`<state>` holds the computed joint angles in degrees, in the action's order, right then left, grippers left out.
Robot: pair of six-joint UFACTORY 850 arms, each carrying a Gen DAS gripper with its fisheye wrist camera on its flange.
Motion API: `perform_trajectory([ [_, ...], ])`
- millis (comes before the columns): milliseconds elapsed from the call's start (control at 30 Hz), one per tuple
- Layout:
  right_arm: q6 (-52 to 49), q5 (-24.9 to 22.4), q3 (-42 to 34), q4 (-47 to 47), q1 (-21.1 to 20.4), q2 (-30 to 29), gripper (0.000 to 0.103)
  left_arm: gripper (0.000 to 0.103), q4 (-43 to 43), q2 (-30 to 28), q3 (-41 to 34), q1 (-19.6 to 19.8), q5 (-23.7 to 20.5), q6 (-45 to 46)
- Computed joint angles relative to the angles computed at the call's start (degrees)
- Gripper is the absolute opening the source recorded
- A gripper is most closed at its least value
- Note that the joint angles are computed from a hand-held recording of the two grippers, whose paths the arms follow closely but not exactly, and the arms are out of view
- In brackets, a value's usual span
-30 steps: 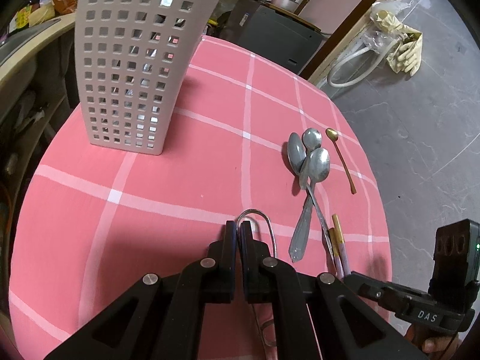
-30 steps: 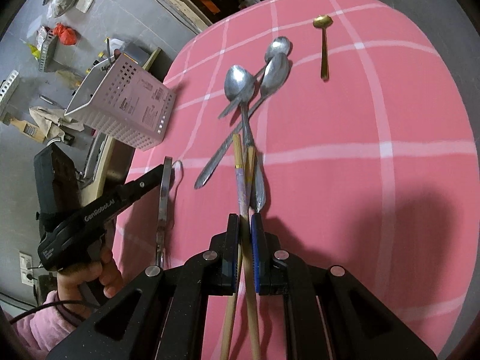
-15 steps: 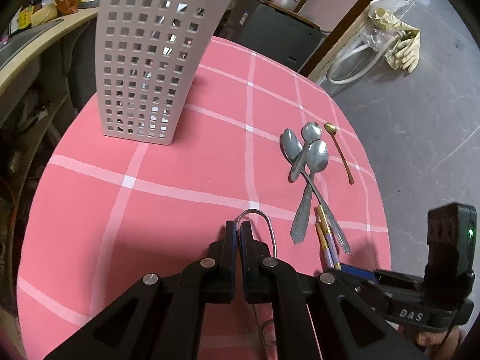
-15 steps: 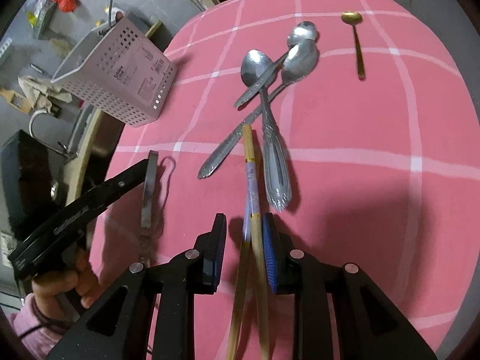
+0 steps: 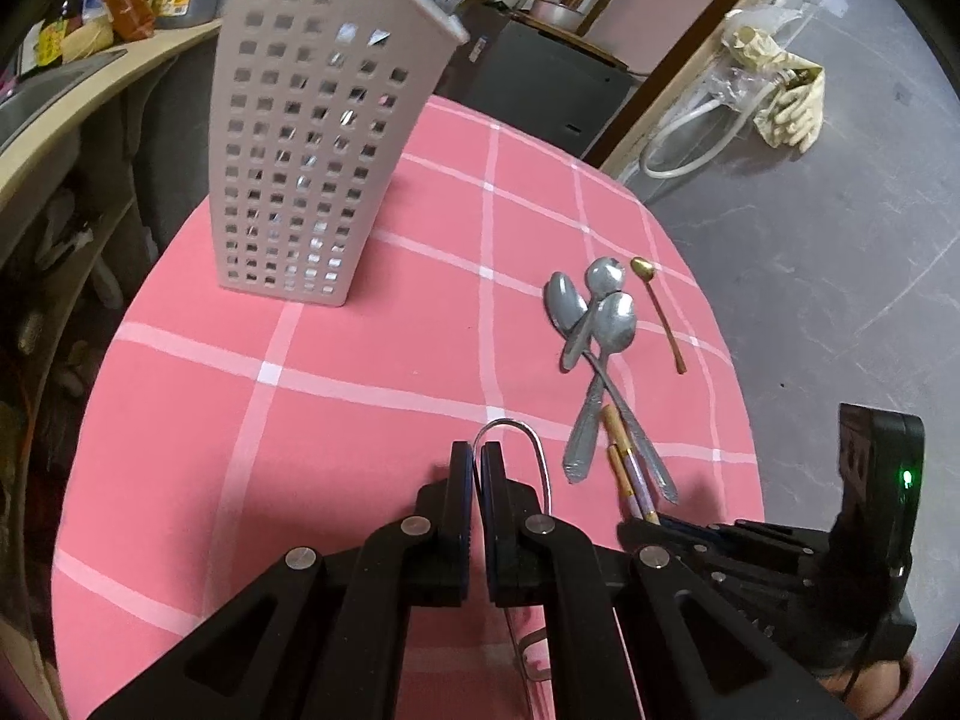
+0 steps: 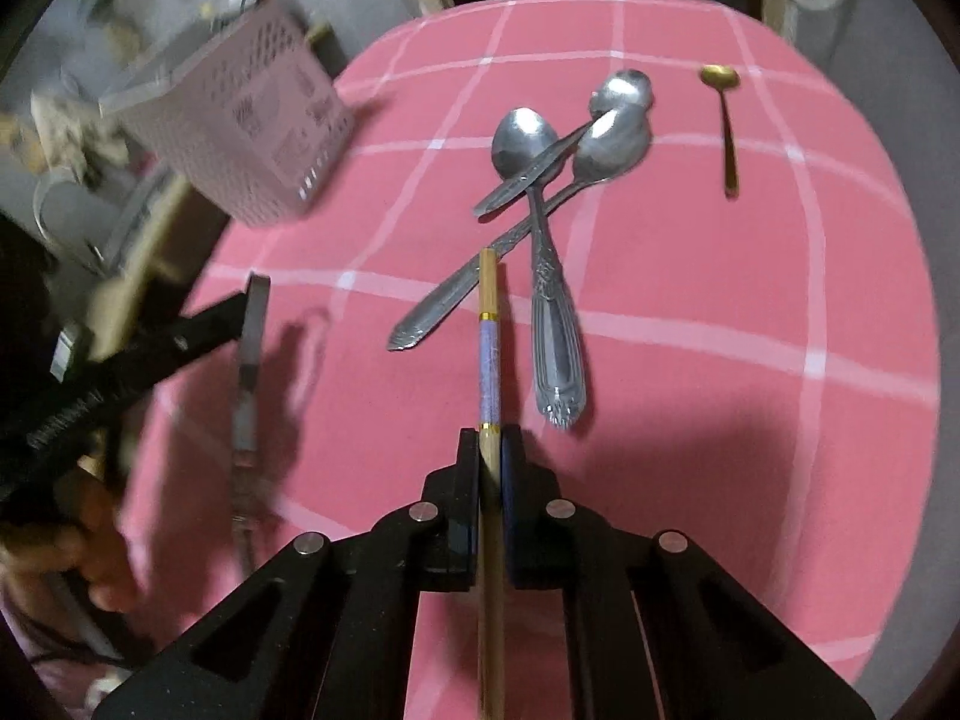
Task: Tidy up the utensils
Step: 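Lift the wire utensil with the left tool while the right tool lifts the chopsticks toward the holder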
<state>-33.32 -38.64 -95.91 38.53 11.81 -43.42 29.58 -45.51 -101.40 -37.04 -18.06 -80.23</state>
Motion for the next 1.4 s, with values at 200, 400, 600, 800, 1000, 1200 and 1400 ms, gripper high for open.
perform_trajectory([
  [200, -13.01, -0.09, 5.25, 20.27, -3.21, 3.73, 0.006, 0.003, 1.79, 1.90, 0.49, -0.22, -0.49, 1.66],
  [400, -29.12, -0.25, 8.05, 39.93, -3.79, 6.32, 0.006, 0.003, 9.07, 4.28, 1.40, -0.22, -1.09, -4.25],
  [600, -41.49, -2.14, 4.06, 54.13, -1.20, 5.87, 0.006, 0.003, 22.24, 7.07, 0.76, 0.18, -4.63, -13.19],
  [800, -50.14, -4.21, -2.81, 65.22, 0.36, 3.50, 0.006, 0.003, 28.72, 9.11, -1.18, 1.27, -8.35, -15.37],
  [1000, -53.63, -5.00, -12.43, 72.17, 1.93, -1.00, 0.006, 0.003, 34.08, 10.80, -3.31, 2.50, -11.35, -16.94],
  [1200, -56.00, -1.54, -23.08, 77.11, 4.42, -7.08, 0.006, 0.003, 38.62, 9.09, -8.88, 4.57, -13.95, -17.34],
  [1400, -54.25, 3.17, -34.56, 76.18, 6.31, -14.64, 0.006, 0.003, 41.93, 5.16, -14.21, 6.37, -16.40, -16.23],
])
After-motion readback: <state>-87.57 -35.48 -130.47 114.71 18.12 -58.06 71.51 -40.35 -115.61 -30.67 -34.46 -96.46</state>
